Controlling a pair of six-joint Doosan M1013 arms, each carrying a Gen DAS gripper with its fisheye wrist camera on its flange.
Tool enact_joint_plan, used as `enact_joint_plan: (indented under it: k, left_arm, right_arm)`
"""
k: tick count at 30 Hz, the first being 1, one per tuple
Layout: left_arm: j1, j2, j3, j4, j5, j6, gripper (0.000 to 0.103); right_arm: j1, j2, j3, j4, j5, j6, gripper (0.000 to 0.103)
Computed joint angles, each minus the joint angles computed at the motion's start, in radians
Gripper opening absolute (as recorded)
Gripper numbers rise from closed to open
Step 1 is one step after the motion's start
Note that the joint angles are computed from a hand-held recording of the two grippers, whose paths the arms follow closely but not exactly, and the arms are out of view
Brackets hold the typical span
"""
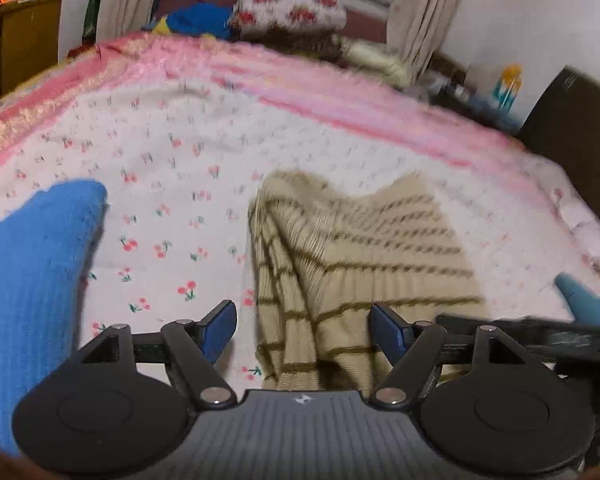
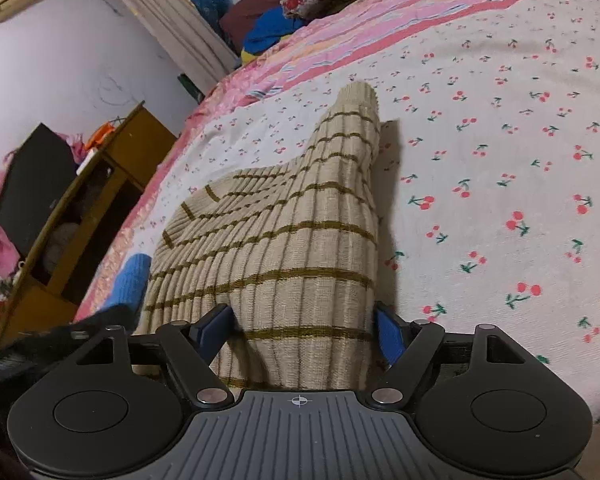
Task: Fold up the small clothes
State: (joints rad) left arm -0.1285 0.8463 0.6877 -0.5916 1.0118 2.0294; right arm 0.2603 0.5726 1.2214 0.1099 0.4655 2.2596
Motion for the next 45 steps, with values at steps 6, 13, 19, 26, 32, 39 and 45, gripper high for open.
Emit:
enact_joint_plan:
  k: [6, 13, 19, 26, 32, 39, 45]
  left_arm:
    - [0.014, 0.047, -0.044, -0.042, 0.039, -0.036, 0.096]
    - [0.036, 0.081, -0.095, -0.188, 0.157, -0.044, 0.052]
    - [0.05, 0.05, -0.046, -0.31, 0.219, -0.006, 0.043]
    - [0.04, -0.075, 0.187, -0.246, 0.2, 0.135, 0.044]
    - [0.038, -0.187, 0.344, -0.217, 0.003, 0.254, 0.045]
    - [0.022, -0.214, 0.388, -0.148, -0.103, 0.249, 0.046]
    - [0.02, -0.213, 0.402, -0.125, -0.15, 0.224, 0.054]
  right_arm:
    - [-0.011, 0.0, 0.013, 0.107, -0.023, -0.109, 0.079]
    - [-0.012, 0.015, -0.014, 0.109, -0.001, -0.11, 0.062]
    - [-0.02, -0.034, 0.046, 0.255, -0.04, -0.216, 0.039]
    - [0.005, -0.131, 0.145, 0.061, 0.019, -0.092, 0.042]
    - [0.029, -0.152, 0.159, -0.168, 0.075, 0.149, 0.053]
    - [0.078, -0.132, 0.073, -0.368, 0.066, 0.154, 0.05]
    - [0.087, 0.054, -0.193, -0.267, 0.232, -0.06, 0.035]
